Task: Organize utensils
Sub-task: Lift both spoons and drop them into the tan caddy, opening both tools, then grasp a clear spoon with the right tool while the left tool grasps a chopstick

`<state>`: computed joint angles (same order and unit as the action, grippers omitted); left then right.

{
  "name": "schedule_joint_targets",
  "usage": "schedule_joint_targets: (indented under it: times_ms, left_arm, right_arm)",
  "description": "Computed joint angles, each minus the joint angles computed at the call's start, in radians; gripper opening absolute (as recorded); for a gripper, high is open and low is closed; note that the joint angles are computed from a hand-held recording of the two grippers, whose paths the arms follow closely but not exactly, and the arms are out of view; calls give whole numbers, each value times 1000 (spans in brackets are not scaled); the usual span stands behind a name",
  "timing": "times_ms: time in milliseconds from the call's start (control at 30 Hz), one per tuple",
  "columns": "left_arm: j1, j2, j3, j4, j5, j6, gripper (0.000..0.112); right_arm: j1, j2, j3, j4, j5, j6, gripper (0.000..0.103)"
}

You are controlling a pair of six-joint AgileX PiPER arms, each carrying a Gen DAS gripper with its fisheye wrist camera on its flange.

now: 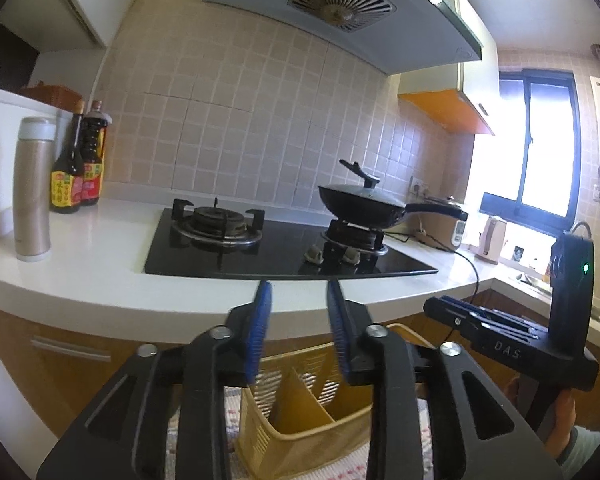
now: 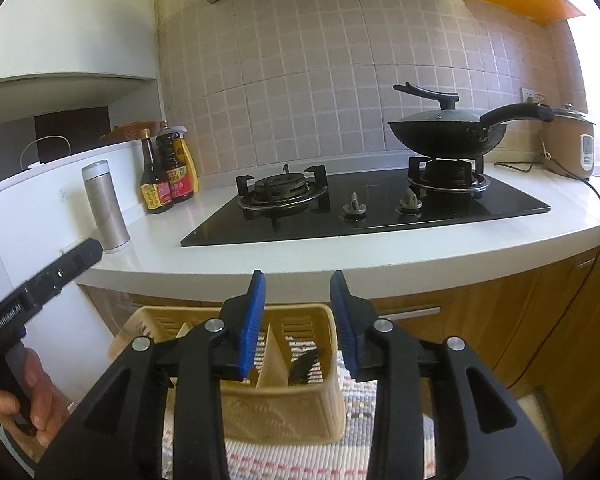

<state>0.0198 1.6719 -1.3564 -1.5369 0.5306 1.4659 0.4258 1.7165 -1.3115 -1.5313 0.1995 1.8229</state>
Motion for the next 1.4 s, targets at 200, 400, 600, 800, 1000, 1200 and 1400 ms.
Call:
schedule_joint_targets:
  times_ms: [200,400,600,800,1000,1200,1400]
  left_arm:
    - [46,-135,63,76,34,-83,39]
    - [116,-268,89,297,82,-295,42]
    - [270,-334,61,663,304,-615,42]
    - [391,-296,126,911,511,-777,42]
    - [441,-240,278,1024,509,-827,42]
    - [404,-244,408,1092,424,-873,42]
    - [259,-298,459,1233,313,-1000,43]
  right_arm:
    - [66,-116,70,206,82,-209,31]
    - [134,-217,93,489,179,-485,31]
    - [168,-264,89,881,267,-840,31]
    - [161,-214,75,1289,365,-1204,31]
    - [140,-76,36,1563,490,-1474,31]
    - [146,43,3,1661,547,-1605,31]
    - [179,125,-57,1628,569,-1595,27]
